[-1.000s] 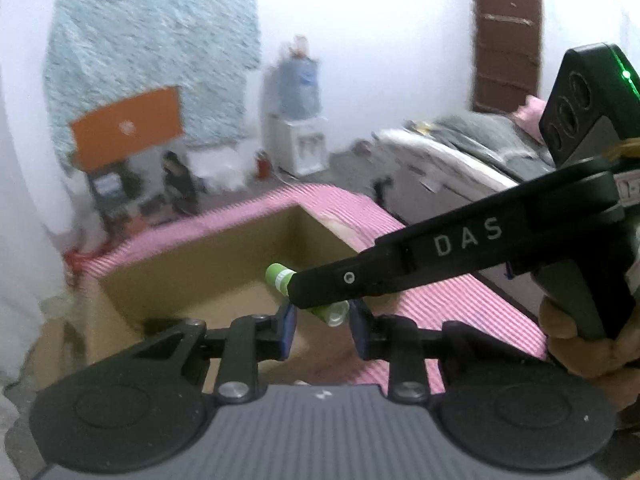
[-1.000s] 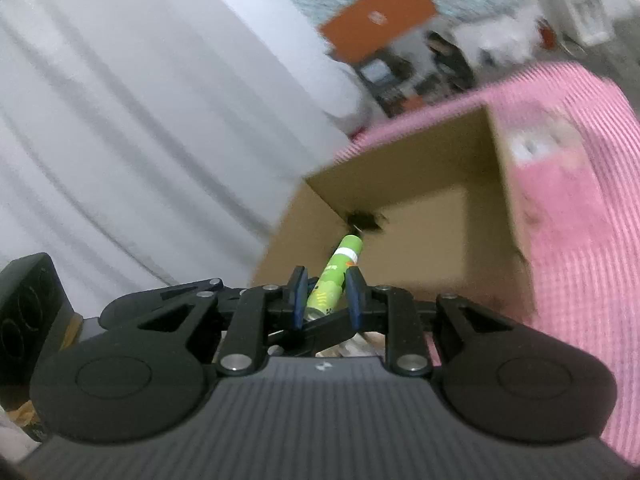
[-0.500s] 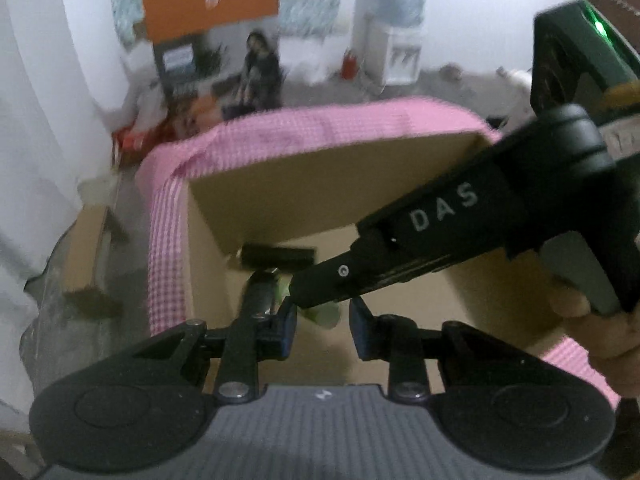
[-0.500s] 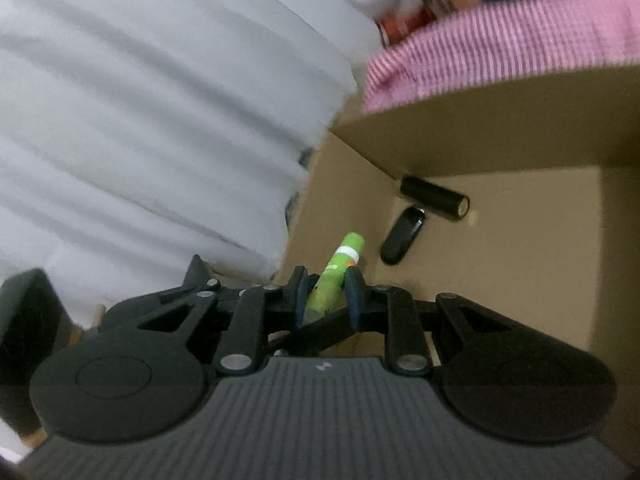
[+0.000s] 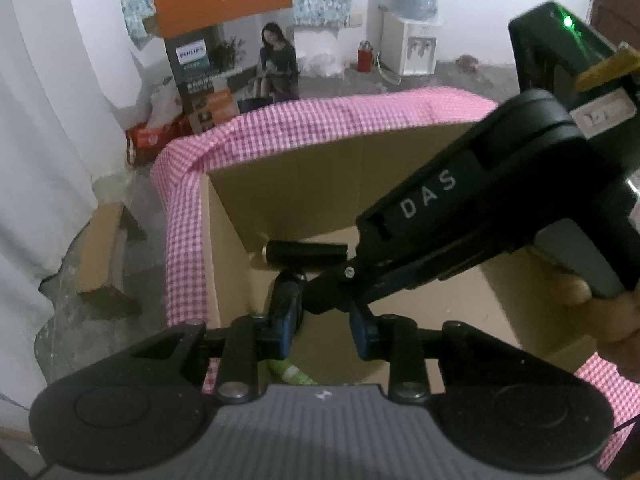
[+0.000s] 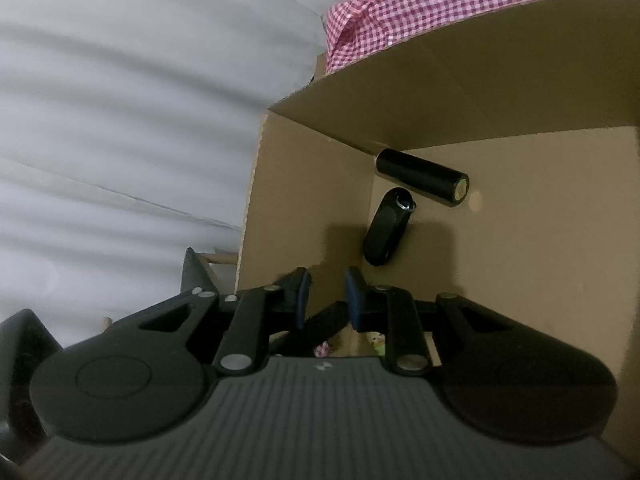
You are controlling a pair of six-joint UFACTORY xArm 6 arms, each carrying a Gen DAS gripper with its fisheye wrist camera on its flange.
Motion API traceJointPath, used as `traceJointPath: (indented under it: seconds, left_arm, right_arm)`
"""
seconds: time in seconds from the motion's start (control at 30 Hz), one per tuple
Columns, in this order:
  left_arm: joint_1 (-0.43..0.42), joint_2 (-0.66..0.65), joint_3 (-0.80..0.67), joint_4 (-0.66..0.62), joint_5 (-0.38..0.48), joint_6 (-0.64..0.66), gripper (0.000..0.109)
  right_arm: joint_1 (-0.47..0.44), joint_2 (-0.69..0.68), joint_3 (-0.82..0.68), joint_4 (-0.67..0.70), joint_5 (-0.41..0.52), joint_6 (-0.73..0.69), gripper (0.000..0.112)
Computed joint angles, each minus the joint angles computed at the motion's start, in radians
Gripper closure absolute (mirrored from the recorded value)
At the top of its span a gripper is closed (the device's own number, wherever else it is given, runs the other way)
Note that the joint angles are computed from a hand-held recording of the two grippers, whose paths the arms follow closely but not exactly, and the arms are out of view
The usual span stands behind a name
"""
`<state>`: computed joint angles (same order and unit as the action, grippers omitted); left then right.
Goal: Organize rigid objects
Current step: 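Carry the green lip balm tube into the box and release it, then move the right gripper back toward the purple lid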
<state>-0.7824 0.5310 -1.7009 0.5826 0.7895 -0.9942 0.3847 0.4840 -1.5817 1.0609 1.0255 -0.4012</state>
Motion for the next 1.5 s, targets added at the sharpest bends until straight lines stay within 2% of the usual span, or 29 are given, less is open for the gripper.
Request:
traceJointPath:
  seconds: [0.13,0.27,0.4,0.5,0.67,0.87,1.0,1.07,1.2,1.33,1.5]
  left_arm:
    - [-0.019,-0.039,0.029,0.061,-0.008,-0.043,0.056]
    - [-0.044,-0.102,0.086,0.125,-0.025,-0.113,0.042]
    - [-0.083,-0.175,0.154,0.212,-0.035,-0.206,0.033]
    - [-0.119,-0.221,0.201,0.273,-0.041,-0.273,0.027]
    - [-0.179,-0.261,0.263,0.338,-0.088,-0.376,0.021]
    - [-0.234,-0.227,0.276,0.353,-0.135,-0.434,0.021]
    - [-0.244,-0.166,0.254,0.321,-0.170,-0.419,0.021]
    - [-0.251,-0.124,0.228,0.345,-0.172,-0.426,0.021]
    - [-0.275,-0.039,0.156,0.378,-0.104,-0.414,0.024]
    - [-0.276,0.022,0.102,0.371,-0.088,-0.383,0.037]
    - [-0.278,0.063,0.060,0.372,-0.064,-0.357,0.044]
  right_arm:
    - [-0.014,-0.059,0.059,0.025,-0.028,-0.046,0.091]
    - [-0.037,-0.188,0.182,0.068,-0.070,-0.133,0.087]
    - [-0.069,-0.362,0.342,0.127,-0.111,-0.246,0.078]
    - [-0.098,-0.506,0.475,0.175,-0.132,-0.331,0.065]
    - [-0.133,-0.731,0.693,0.209,-0.178,-0.430,0.061]
    - [-0.140,-0.964,0.953,0.251,-0.308,-0.513,0.060]
    - [-0.122,-1.031,1.075,0.303,-0.377,-0.546,0.060]
    - [-0.088,-1.030,1.110,0.332,-0.441,-0.562,0.060]
    - [0.004,-0.987,1.133,0.435,-0.573,-0.639,0.060]
    - [0.054,-0.930,1.115,0.524,-0.628,-0.737,0.060]
    - [0.079,-0.858,1.066,0.519,-0.637,-0.763,0.060]
